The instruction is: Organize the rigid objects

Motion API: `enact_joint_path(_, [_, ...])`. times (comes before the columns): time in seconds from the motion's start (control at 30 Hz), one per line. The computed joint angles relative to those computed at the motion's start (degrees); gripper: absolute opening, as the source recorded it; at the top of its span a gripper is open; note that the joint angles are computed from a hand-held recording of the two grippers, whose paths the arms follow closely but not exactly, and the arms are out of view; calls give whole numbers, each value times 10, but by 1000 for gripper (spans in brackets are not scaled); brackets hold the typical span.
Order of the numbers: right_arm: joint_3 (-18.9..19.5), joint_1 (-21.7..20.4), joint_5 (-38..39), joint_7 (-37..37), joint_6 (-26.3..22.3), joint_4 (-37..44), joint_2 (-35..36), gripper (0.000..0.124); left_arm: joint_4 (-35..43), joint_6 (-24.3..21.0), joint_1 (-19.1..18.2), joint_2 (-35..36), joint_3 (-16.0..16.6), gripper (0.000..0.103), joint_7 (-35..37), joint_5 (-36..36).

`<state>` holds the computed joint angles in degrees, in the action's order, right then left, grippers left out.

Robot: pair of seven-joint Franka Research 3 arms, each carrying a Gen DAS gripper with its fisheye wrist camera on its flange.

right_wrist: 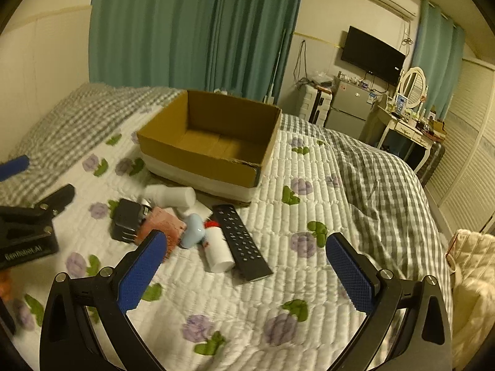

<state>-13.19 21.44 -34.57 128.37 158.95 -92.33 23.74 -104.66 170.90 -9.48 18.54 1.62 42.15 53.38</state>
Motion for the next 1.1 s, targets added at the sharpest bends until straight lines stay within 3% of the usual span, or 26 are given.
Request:
enact_joint_path(0.13, [46,-47,89,-108,-35,47,38,103,26,-45,9,36,-20,101,47,-50])
enact_joint_path(0.27, [61,-61,151,-187,-60,88,76,102,57,-75,25,78,-52,98,126,-130])
enact_joint_path(0.33, [66,-66,180,-223,-76,114,99,102,81,-96,18,101,-53,95,153,-154])
enact_joint_path(0.6, [75,-78,270,-291,-89,151,135,102,175,-148,16,183,-75,87,253,-253])
enact_joint_path(0.73, [77,-83,302,-310,-89,158,141,102,216,-161,-7,211,-54,85,249,-258])
enact_joint_path(0.93, [67,-75,311,-315,-103,175,153,102,259,-180,13,240,-77,84,285,-310])
enact_joint_path(1.03, [47,-57,288,-296,-103,171,152,102,234,-193,45,222,-114,68,340,-357])
enact_joint_path(1.1, [36,-47,271,-282,-100,168,151,102,223,-202,57,213,-131,51,377,-385])
